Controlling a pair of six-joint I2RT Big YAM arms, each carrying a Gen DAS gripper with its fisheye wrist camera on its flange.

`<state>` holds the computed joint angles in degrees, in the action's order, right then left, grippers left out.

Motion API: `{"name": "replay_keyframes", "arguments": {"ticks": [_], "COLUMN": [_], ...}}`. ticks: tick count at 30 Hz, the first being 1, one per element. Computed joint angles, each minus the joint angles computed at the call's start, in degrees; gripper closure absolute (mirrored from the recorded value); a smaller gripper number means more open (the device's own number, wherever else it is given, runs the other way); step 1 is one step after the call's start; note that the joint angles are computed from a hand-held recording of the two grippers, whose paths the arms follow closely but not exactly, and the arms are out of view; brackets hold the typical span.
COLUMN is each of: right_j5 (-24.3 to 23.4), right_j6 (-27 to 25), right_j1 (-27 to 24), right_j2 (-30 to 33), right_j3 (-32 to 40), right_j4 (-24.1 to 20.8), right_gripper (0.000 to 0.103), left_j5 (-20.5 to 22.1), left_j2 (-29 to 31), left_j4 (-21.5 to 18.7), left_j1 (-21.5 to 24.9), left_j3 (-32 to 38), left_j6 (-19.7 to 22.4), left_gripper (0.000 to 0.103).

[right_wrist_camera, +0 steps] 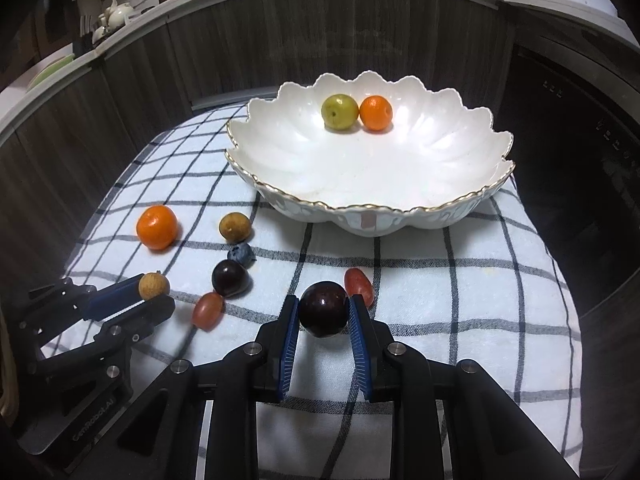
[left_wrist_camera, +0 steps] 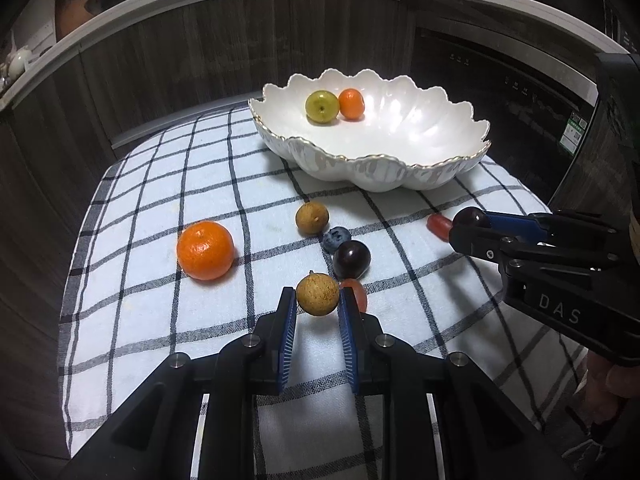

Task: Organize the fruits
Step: 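Lift the brown fruit with the left tool while the right tool carries the plum toward the bowl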

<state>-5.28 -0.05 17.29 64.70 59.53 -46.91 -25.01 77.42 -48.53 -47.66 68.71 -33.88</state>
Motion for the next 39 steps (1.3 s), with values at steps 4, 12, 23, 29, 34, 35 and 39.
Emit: {"name": "replay_keyframes", "arguments": {"ticks": [4, 12, 23, 29, 34, 35, 39], "right_j5": [-0.20, -0.43, -1.35, -1.61, -1.53, -1.54, -1.56], "right_j6": [0.13, 0.31, 0.15, -0.19, -0.83, -0.97, -1.54], "right_j1": [-0.26, -1.02, -2.93, -4.87, -6.20, -6.42, -7.16], "right_j2": [-0.67, -2.17, -2.63, -1.90, -1.06, -0.89, 0.19], "right_j3": [0.25, 0.81, 2.53, 4.00, 5.51, 5.85, 7.69], "right_j4": [-0.04, -0.01, 0.41, 0.88, 1.65, 1.81, 2.32], "right_gripper": [0.076, 0.076, 0.076, 0.076, 0.076, 0.076, 0.076], "left_j5": [-0.67, -2.22, -3.74, -3.91, -2.99, -2.97, -3.20], "left_j2": [-0.14, 0.26, 2.08, 3.93, 5.53, 5.80, 7.09], "left_j4": [-0.79, -2.11, -3.31, -2.75, -2.30, -2.33, -2.55], "left_j1": [-0.44, -1.17, -1.01, -0.49, 0.49, 0.67, 1.29], "left_j3": [0.79, 3.36, 8.05, 10.75, 13.41, 13.88, 16.05], "left_j6": [-0.66, -1.11, -0.48, 0.77, 1.68, 1.80, 2.42], "left_gripper": [0.081, 0.081, 0.081, 0.081, 0.081, 0.081, 0.081]}}
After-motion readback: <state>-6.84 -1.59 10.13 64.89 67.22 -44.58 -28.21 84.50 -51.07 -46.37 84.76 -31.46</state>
